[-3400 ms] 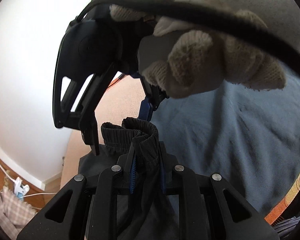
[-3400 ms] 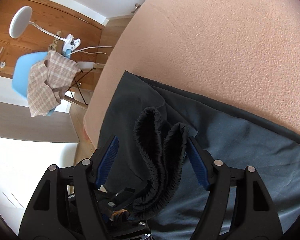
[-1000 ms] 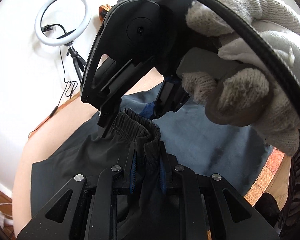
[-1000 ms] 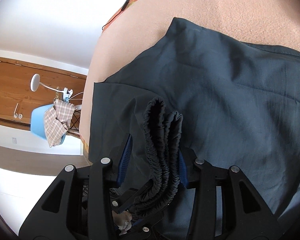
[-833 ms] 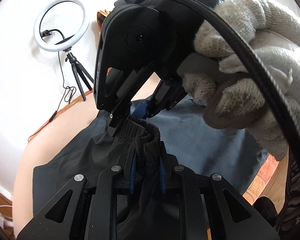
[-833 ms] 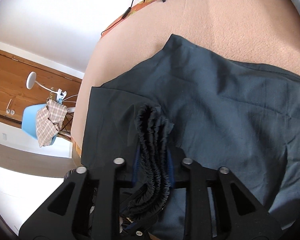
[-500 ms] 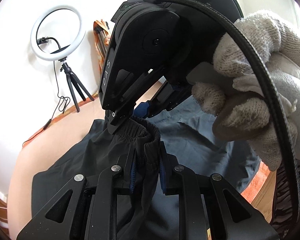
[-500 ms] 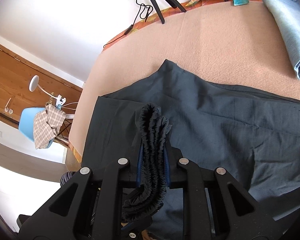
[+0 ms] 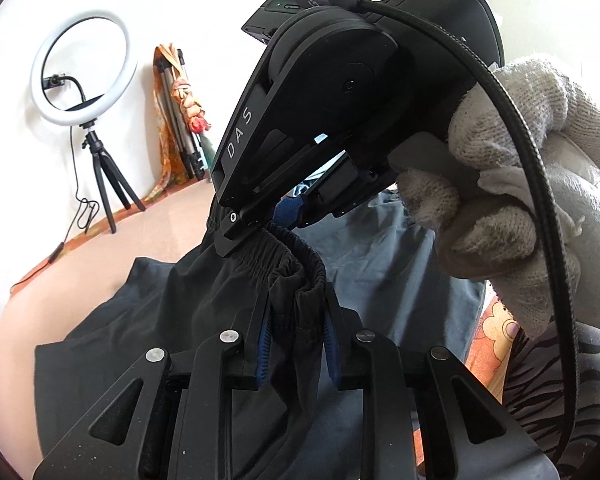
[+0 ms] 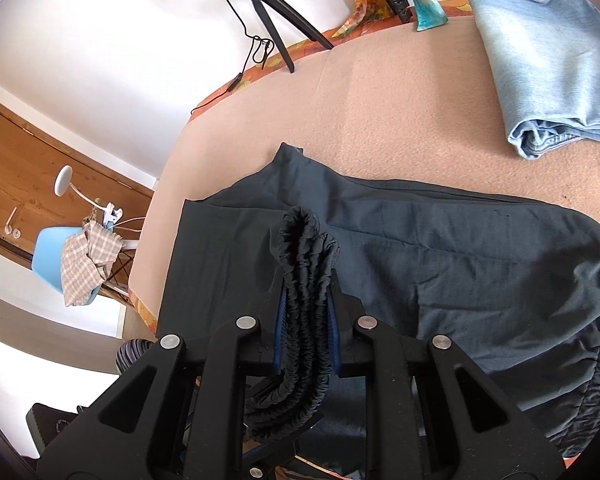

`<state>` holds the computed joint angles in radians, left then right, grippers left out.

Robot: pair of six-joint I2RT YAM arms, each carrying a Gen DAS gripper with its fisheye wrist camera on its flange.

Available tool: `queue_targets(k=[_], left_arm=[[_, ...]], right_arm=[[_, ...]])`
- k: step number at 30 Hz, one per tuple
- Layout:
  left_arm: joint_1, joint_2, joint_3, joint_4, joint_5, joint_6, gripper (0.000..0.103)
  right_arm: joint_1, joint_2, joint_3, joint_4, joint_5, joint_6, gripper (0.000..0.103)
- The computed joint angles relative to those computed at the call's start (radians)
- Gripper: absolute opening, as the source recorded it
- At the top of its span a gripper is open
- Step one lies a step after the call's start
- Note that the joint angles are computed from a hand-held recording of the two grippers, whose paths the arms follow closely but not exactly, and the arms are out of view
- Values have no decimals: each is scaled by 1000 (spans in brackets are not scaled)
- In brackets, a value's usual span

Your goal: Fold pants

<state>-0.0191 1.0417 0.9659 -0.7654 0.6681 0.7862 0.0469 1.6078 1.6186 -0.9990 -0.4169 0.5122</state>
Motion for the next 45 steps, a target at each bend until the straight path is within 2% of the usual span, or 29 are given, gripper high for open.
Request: queue_targets(k=[3,5,8,13,15,18,24,29,37,45], left_arm=[[-23,-6,1,-33,-1,-5,27],[-21,12,25,-74,18,11,34],[27,9,51,-168,75,84,43],[234,37,123,-428,195,309,48],[310,102,180,-489,209,361,48],[408,189,254,-523,208,388,48],[552,348,385,-497,199,356,51],[617,454,457,-449,176,301,51],[637,527,497,-398,143,230,52],[642,583,507,-376,91,186,53]], right_arm=[[-26,-20,-17,-8,-1,-15,18],[-51,-38,-30,-13,-7,-25,18],[-87,-63,-53,-18,-15,-31,18],[-158,-106,-102,-30,-50,-64,18],[-185,-125,-121,-36,-63,-75,18],[-216,-147,-142,-46,-72,-91,18],[-275,-188,-180,-67,-81,-121,18],[-337,-210,-185,-113,-80,-171,18],[-457,-216,-181,-180,-67,-257,18],[-516,-213,-234,-170,-56,-288,18]])
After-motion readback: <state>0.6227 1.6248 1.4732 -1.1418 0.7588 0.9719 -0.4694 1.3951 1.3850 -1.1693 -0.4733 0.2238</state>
